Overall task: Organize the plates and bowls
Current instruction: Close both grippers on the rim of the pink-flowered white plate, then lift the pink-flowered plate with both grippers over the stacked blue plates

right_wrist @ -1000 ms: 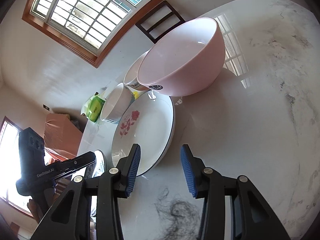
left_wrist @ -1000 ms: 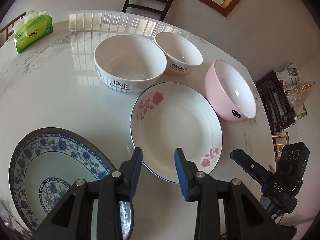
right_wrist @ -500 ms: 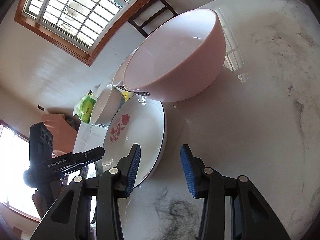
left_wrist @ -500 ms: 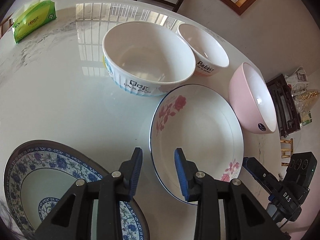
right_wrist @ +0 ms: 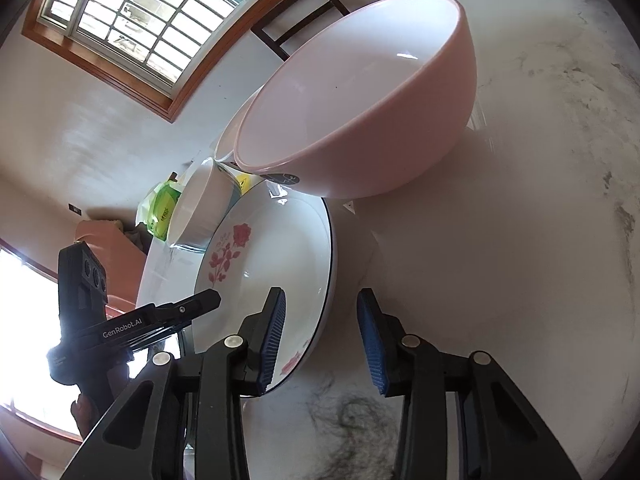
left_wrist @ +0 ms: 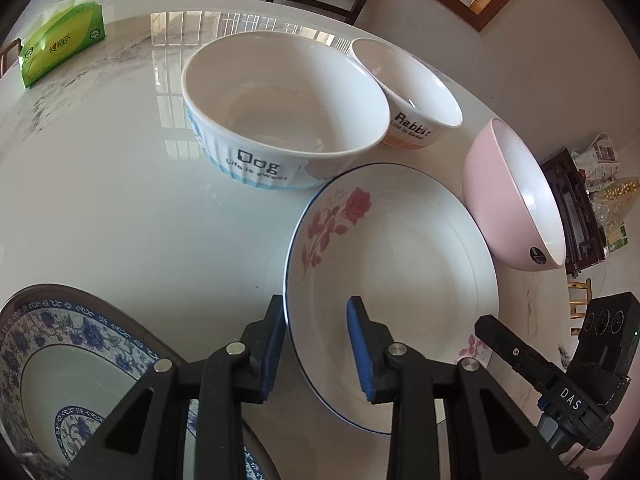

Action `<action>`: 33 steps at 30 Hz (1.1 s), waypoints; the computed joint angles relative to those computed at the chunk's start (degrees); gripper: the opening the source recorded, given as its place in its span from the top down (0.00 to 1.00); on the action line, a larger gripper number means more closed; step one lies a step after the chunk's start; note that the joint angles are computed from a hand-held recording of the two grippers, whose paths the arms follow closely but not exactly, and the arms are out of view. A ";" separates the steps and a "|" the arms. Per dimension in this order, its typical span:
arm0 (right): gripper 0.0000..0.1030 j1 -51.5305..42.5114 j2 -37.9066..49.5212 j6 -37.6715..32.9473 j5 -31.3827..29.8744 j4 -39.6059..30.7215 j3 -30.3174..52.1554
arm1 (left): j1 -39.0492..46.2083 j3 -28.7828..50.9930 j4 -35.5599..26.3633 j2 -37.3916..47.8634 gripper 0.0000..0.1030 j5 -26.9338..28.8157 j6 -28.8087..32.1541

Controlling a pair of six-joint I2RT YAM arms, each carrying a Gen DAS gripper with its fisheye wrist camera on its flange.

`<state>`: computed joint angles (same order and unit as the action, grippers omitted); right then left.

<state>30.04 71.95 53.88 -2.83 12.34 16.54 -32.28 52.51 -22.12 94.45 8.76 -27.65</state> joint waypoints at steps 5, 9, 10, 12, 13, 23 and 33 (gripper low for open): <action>0.84 0.74 0.89 -0.86 1.20 -1.21 0.74 | -1.76 -2.01 1.57 -1.43 0.83 -3.54 -0.64; 0.86 -0.13 -0.98 -0.77 0.24 -1.77 -0.48 | -2.56 -4.23 1.62 -3.93 0.84 -3.47 -1.82; 0.86 0.18 -1.72 -0.66 0.57 -2.28 -0.76 | -3.36 -5.07 1.94 -4.79 0.84 -4.10 -2.31; 0.86 1.15 -3.62 0.02 1.57 -3.49 -1.60 | -5.52 -5.72 2.67 -5.39 0.85 -5.69 -3.88; 0.86 1.62 -4.97 0.53 1.95 -4.14 -2.23 | -6.39 -6.58 3.01 -6.25 0.85 -6.22 -4.63; 0.86 9.45 -22.47 7.92 7.58 -14.42 -8.11 | -14.95 -15.49 3.64 -16.72 0.86 -10.38 -11.84; 0.86 23.27 -35.37 18.37 16.30 -26.02 -10.15 | -23.40 -20.23 -0.50 -26.60 0.88 -15.59 -19.19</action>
<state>53.31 36.58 72.25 13.47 -13.69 6.39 -55.67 32.28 -22.62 67.85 -6.83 -46.84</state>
